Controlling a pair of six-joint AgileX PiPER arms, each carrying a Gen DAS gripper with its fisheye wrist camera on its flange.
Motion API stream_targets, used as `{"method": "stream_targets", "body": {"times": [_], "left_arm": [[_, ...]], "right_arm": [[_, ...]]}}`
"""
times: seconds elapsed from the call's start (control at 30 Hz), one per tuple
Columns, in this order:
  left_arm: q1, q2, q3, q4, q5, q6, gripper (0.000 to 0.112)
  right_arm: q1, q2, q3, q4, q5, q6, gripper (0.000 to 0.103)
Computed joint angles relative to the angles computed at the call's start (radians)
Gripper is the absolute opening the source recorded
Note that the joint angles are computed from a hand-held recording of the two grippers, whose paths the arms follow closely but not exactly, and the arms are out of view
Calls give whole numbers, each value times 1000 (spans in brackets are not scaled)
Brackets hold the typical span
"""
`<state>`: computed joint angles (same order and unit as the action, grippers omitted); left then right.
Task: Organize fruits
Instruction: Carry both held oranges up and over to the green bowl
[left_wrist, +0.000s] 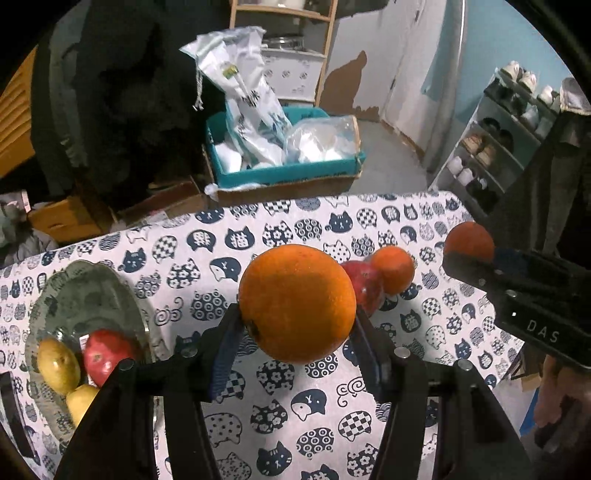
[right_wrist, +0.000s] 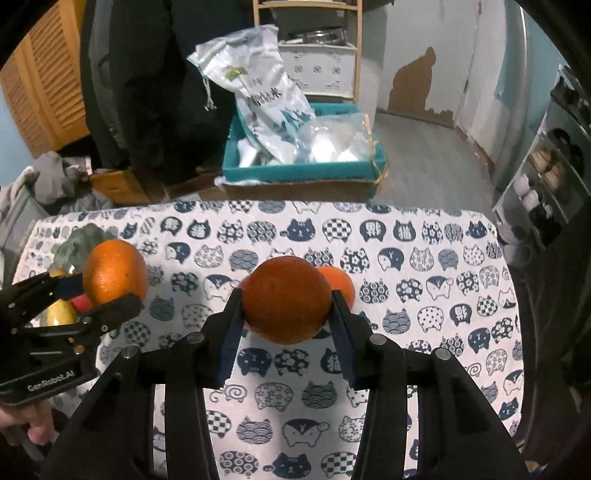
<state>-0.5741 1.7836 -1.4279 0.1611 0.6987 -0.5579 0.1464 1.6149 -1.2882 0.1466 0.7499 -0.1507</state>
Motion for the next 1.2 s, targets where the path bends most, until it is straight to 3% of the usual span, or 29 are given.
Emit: {"method": "stream_targets", "body": {"times": [0.57, 1.2], "left_arm": [[54, -232, 158, 91, -3, -66, 59], [270, -432, 337, 28, -24, 8, 59]], "right_arm": [[146, -28, -86, -63, 31, 91, 44], [376, 111, -301, -134, 86, 218, 44]]}}
